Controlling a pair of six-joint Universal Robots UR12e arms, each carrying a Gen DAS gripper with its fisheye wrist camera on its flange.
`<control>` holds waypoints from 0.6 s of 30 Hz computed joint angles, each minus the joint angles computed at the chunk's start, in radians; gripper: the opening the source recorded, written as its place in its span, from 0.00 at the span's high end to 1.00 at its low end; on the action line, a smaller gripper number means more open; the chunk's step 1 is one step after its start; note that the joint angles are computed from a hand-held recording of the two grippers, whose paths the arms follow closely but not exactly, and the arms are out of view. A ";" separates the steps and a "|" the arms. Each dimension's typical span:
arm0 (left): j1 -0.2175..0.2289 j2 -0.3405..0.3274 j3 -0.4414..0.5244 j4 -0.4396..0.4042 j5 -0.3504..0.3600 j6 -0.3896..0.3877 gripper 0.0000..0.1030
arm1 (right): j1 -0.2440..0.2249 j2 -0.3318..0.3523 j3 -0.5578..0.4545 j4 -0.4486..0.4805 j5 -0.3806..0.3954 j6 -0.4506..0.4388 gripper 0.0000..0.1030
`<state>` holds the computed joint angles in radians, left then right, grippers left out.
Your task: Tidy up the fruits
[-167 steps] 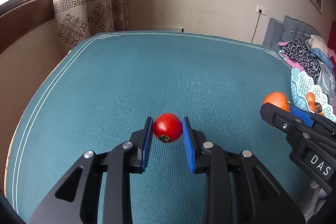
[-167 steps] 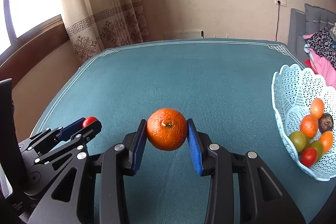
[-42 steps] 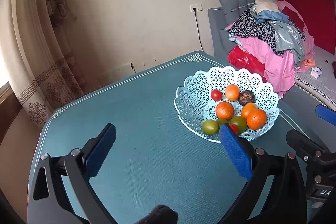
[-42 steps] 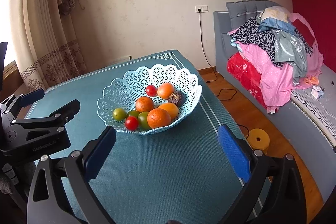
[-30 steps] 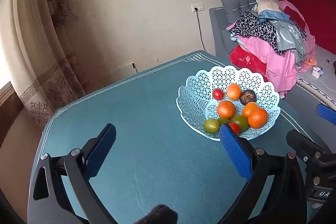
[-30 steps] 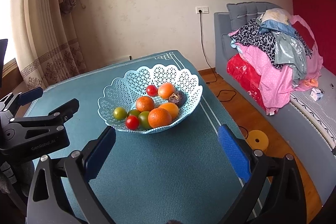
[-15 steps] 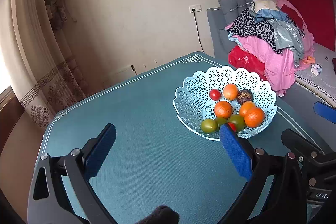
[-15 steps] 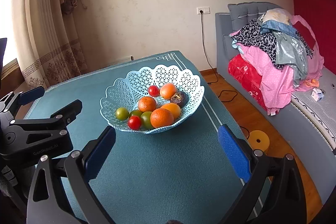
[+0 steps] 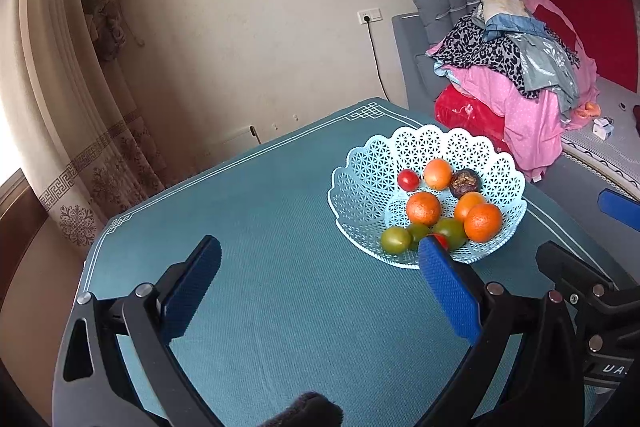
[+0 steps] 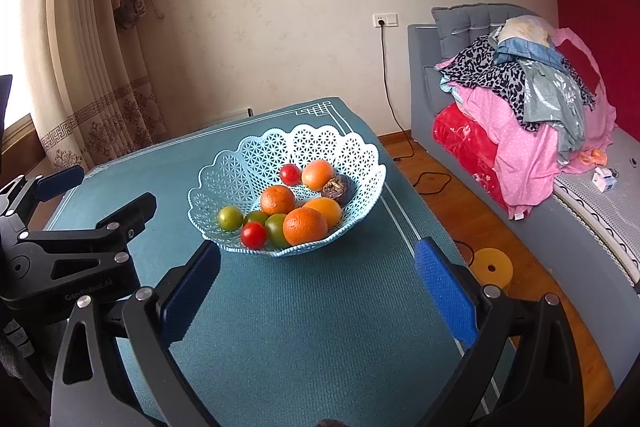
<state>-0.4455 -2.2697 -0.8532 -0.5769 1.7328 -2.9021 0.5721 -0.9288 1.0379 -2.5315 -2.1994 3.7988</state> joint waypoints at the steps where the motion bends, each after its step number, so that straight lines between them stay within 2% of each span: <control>1: -0.001 0.000 0.000 0.000 0.001 0.000 0.03 | 0.000 0.000 0.000 0.000 0.000 0.001 0.06; 18: -0.002 0.003 -0.009 0.008 -0.003 0.003 0.03 | 0.001 0.000 0.002 -0.005 -0.009 0.002 0.06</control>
